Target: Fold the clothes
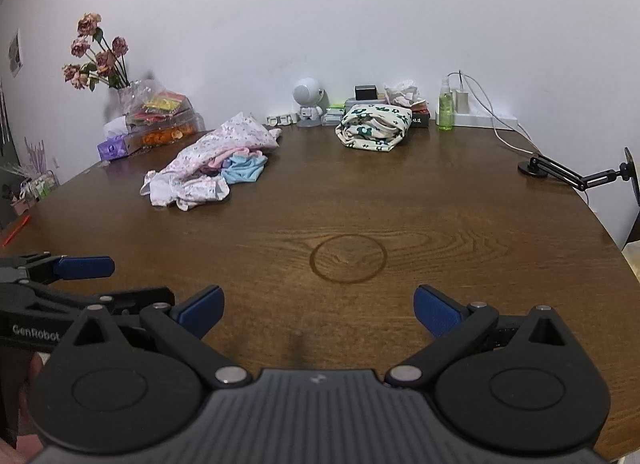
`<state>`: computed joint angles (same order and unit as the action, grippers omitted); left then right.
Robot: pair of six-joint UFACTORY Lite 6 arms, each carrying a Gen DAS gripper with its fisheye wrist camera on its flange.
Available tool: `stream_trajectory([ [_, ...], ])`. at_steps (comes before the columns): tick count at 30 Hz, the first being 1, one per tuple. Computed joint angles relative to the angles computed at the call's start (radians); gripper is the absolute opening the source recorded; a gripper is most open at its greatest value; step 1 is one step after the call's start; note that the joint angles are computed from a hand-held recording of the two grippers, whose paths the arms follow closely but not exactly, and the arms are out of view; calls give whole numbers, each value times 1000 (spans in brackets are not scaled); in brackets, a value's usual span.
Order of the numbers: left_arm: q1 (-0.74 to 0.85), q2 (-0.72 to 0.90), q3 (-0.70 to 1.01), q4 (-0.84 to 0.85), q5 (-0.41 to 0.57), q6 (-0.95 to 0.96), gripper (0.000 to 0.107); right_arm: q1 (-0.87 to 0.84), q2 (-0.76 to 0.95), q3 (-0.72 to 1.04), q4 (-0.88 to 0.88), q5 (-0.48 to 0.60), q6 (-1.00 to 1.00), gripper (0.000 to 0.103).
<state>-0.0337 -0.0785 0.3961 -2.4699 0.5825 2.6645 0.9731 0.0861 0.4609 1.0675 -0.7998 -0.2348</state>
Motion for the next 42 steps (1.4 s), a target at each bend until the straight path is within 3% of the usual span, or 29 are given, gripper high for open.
stream_trajectory([
  [42,17,11,-14,-30,7,24,103,-13,-9,-8,-3,6,4,103],
])
